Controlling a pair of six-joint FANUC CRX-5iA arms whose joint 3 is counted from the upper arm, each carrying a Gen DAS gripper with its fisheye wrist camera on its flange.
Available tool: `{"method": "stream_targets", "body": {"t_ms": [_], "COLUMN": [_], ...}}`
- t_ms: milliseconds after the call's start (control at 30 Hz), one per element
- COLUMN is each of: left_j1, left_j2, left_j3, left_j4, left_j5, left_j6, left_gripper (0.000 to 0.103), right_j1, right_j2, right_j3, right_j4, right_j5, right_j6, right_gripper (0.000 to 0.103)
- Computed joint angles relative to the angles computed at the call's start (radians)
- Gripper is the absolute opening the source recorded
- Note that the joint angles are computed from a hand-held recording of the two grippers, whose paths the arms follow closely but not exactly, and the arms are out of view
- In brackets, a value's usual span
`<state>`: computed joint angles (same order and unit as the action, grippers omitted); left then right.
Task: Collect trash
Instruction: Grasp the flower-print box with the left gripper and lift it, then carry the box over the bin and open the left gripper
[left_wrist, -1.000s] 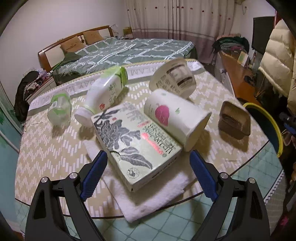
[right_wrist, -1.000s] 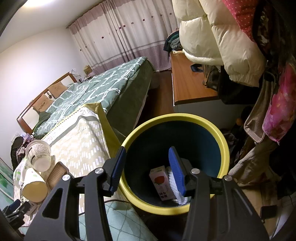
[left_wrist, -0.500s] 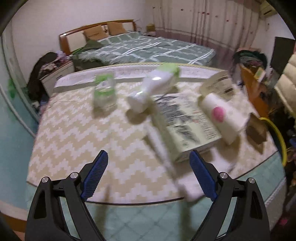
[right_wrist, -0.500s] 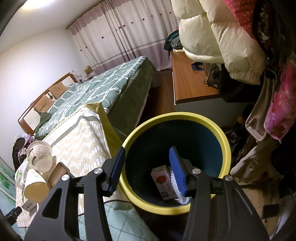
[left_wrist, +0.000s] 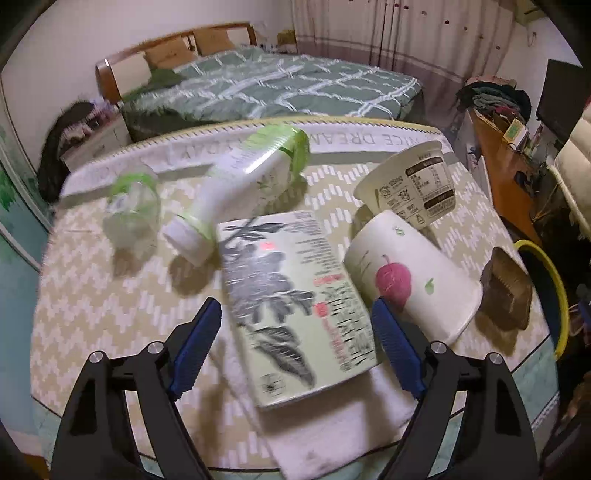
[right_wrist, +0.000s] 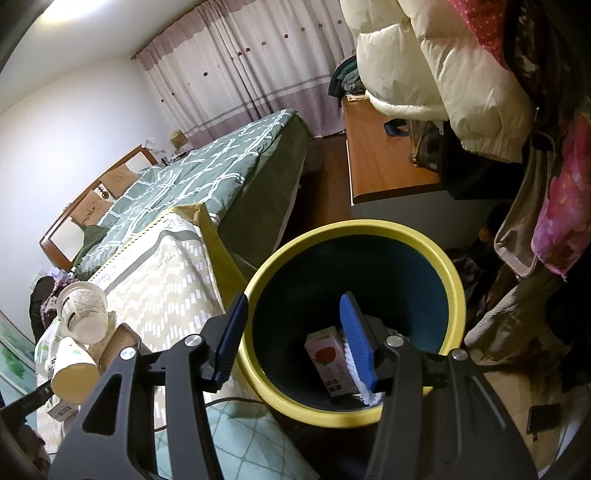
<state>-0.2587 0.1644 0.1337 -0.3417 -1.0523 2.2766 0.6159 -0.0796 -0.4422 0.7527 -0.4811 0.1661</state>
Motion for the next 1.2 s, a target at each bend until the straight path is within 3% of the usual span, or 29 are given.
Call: {"method": "stream_targets", "body": {"t_ms": [433,700,1000,1200], "left_j1": [0.039,0.031,-0.071,-0.141], "left_j2": [0.082,-0.012,-0.159,-0.159], "left_j3": [0.053,-0.029,-0.055,-0.004], "left_j4": [0.029,0.017,-0.099,-0.098], "left_j5": [-0.026,0.015,-0.024,0.011], "left_j6": [-0.014,-0.029,0.020,-0.026], "left_gripper": [0.079,0.071,0.071,0.071], "right_j1": [-0.006,-0.007,-0.010,-0.022], "right_j2": [-0.001,0.001,-0.006,-0.062], "right_j3": [-0.003,-0.005,-0.025,-0.074], "right_j4": [-0.011,0.001,0.038,0.085], "right_j5": [0.014,0.016,0.035,0.033], "right_j6": [0.011,0.003,-0.024,-0.046], "right_gripper": [0.051,0.051,0.051,0.051]}}
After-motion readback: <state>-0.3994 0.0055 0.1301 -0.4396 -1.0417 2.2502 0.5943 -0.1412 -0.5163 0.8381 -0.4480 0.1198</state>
